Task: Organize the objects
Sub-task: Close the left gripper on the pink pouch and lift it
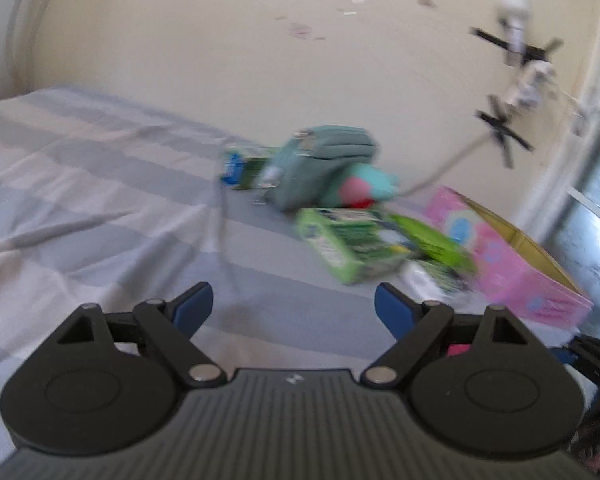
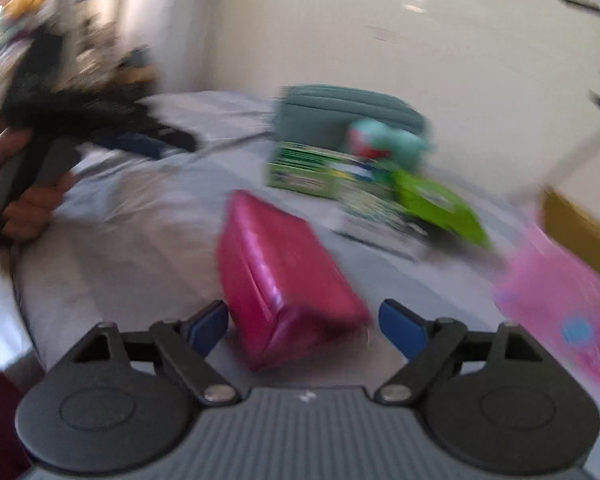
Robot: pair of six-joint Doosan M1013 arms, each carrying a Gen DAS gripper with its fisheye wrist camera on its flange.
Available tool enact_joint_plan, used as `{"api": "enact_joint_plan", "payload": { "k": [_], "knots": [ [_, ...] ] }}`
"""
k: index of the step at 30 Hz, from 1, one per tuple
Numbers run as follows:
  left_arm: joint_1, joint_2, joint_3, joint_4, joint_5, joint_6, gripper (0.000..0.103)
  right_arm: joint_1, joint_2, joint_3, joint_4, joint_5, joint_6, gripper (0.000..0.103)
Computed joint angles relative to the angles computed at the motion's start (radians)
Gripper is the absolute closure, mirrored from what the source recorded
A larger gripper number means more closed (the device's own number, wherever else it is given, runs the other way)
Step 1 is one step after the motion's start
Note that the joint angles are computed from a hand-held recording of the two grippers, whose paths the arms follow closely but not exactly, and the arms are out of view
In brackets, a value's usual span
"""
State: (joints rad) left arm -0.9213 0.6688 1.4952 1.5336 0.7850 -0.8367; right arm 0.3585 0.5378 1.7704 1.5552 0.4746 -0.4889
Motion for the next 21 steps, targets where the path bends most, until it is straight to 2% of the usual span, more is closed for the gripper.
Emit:
{"api": "enact_joint_plan", "payload": {
  "k": [4, 8, 10, 12, 15, 16, 18, 19, 20, 21],
  "knots": [
    [0.0, -0.012, 0.023, 0.194, -0.126, -0.171, 0.013, -0.029, -0.015, 0.036, 0.061, 0.042, 0.013, 0.017],
    [0.011, 0.003, -0.015, 0.312, -0.233, -0.182, 0.012, -0.045, -0.016, 0.059, 0.115, 0.09, 0.003, 0.02],
    [0.013, 0.018, -0.05, 0.286, -0.272, -0.102, 0.01, -0.052, -0.014, 0.06, 0.109, 0.118, 0.033, 0.026],
    [0.015, 0.031, -0.077, 0.245, -0.313, -0.017, 0.01, -0.053, -0.005, 0.049, 0.089, 0.143, 0.071, 0.038],
    [0.017, 0.052, -0.113, 0.144, -0.348, 0.094, 0.011, -0.053, 0.009, 0.029, 0.063, 0.181, 0.112, 0.048],
    [0.021, 0.057, -0.119, 0.129, -0.368, 0.097, 0.012, -0.051, 0.015, 0.023, 0.064, 0.187, 0.113, 0.051],
    [0.032, 0.07, -0.142, 0.083, -0.434, 0.118, 0.02, -0.044, 0.022, 0.013, 0.058, 0.169, 0.119, 0.066],
    [0.027, 0.079, -0.161, 0.003, -0.414, 0.201, 0.021, -0.045, 0.023, 0.015, 0.074, 0.171, 0.102, 0.067],
    [0.024, 0.087, -0.18, -0.041, -0.407, 0.265, 0.024, -0.051, 0.023, 0.017, 0.072, 0.183, 0.094, 0.079],
    [0.023, 0.093, -0.197, -0.076, -0.411, 0.313, 0.026, -0.057, 0.018, 0.028, 0.099, 0.183, 0.054, 0.081]
  ]
}}
